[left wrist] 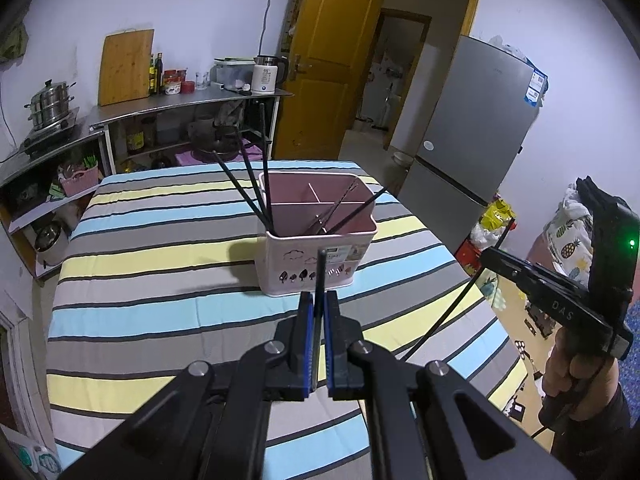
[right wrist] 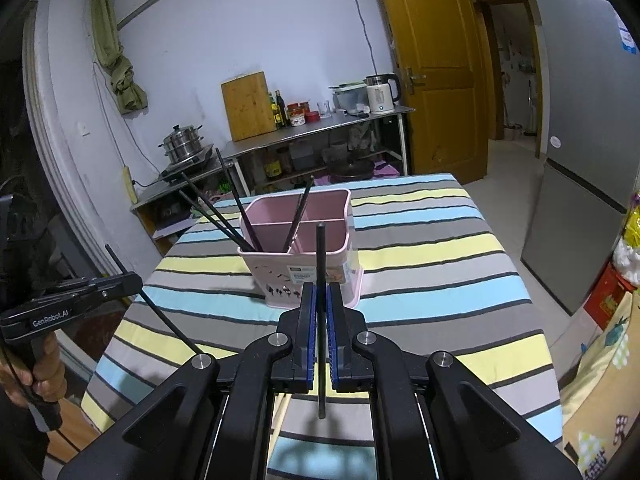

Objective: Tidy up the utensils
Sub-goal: 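Lift both held black chopsticks upright and carry them over the pink basket, then lower the chopsticks into the basket and open both grippers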

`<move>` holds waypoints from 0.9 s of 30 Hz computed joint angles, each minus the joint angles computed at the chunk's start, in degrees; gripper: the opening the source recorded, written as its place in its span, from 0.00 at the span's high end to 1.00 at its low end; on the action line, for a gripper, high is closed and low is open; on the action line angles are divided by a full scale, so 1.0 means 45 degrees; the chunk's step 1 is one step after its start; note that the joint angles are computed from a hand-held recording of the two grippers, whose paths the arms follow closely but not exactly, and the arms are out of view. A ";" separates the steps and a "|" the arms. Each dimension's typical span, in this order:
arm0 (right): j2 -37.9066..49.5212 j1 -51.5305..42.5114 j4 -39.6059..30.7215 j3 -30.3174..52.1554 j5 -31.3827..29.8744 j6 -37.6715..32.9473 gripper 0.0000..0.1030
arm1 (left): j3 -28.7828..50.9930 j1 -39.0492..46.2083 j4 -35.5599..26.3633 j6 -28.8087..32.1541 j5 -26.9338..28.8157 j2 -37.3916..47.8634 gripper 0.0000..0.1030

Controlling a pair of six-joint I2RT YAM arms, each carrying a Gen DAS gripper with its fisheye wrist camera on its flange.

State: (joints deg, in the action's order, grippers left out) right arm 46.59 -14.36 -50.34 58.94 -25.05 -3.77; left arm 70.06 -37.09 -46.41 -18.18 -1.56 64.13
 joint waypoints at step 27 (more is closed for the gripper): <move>0.1843 0.0630 0.1725 0.1913 -0.0659 0.2091 0.96 | 0.4428 0.1895 -0.0196 -0.0544 0.1416 0.2650 0.95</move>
